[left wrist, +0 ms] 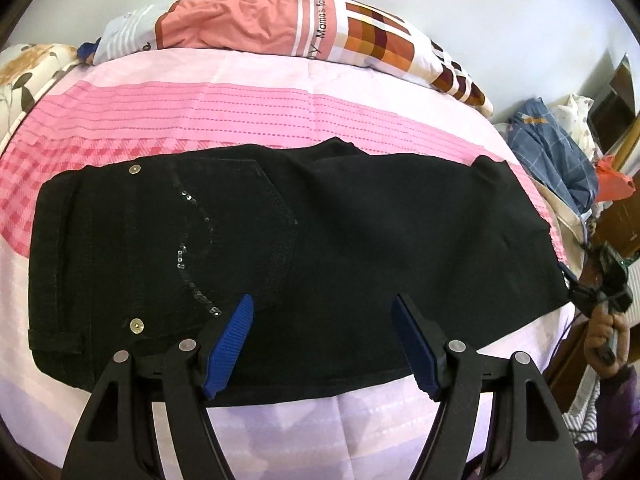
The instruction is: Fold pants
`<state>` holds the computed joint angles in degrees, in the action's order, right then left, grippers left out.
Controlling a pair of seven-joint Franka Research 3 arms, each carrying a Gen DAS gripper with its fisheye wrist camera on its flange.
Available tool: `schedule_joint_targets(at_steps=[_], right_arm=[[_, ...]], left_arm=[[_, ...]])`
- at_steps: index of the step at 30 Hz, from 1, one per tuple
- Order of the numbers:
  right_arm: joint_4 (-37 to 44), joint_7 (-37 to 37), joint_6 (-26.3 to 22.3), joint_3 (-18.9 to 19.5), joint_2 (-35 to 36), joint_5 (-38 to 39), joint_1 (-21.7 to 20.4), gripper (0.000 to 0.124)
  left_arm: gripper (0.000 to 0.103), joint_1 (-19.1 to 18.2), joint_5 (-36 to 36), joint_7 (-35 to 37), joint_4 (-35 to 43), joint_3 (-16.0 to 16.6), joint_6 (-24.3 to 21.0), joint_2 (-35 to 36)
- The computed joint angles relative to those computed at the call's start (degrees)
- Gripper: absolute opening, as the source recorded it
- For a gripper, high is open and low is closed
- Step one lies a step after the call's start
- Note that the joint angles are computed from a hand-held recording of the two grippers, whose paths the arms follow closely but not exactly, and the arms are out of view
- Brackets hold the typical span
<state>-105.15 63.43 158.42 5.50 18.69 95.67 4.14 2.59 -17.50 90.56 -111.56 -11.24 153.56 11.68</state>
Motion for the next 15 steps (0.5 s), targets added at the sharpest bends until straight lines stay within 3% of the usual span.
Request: schedule_joint_targets(at_steps=[3, 11, 15], right_arm=[[4.05, 3.76, 0.86, 0.16, 3.79, -3.81, 0.53, 0.061], [9.23, 1.59, -0.96, 2.84, 7.87, -1.55, -1.87, 0.061], [12.54, 9.14, -2.17, 3.00, 10.34, -10.23, -1.56, 0.057]], left_arm=[[0.072, -0.09, -0.07, -0.62, 0.07, -0.02, -0.58, -0.03], [0.073, -0.14, 0.13, -2.15, 1.59, 0.09, -3.00, 1.30], [0.073, -0.22, 0.68, -2.32, 1.93, -0.01, -2.95, 1.75]])
